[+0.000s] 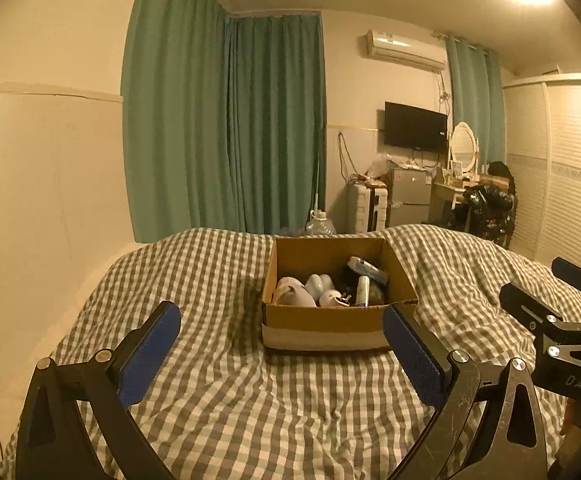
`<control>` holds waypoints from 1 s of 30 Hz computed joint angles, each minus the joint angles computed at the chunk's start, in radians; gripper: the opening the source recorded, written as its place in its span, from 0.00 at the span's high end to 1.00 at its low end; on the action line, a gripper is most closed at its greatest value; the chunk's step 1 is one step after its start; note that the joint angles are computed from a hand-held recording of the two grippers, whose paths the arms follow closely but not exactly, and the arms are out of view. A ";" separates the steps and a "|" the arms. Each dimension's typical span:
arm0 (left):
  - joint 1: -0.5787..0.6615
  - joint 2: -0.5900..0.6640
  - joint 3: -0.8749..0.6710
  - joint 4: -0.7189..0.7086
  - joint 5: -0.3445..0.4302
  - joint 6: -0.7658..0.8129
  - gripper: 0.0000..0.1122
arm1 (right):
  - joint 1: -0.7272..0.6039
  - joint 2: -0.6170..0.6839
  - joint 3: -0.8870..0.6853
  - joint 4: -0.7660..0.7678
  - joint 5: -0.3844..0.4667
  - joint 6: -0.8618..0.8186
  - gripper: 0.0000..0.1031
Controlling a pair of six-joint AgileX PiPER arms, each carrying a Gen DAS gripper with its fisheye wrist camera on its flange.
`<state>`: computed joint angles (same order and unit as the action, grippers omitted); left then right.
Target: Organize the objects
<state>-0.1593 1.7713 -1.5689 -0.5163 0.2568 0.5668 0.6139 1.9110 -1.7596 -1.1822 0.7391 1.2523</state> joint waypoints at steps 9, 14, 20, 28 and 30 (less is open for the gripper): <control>-0.003 0.009 -0.014 0.044 0.014 -0.043 0.08 | 0.002 0.014 -0.014 0.031 0.007 -0.024 0.01; -0.008 0.010 -0.014 0.092 0.018 -0.093 0.08 | 0.002 0.006 0.004 0.019 0.008 0.001 0.01; -0.010 0.017 -0.021 0.098 0.028 -0.095 0.08 | 0.000 0.000 0.008 0.010 0.003 0.009 0.01; -0.009 0.018 -0.024 0.122 0.033 -0.120 0.08 | 0.000 -0.002 0.023 0.000 0.000 0.025 0.01; -0.011 0.018 -0.024 0.142 0.032 -0.137 0.08 | -0.002 0.001 0.019 0.009 -0.001 0.019 0.01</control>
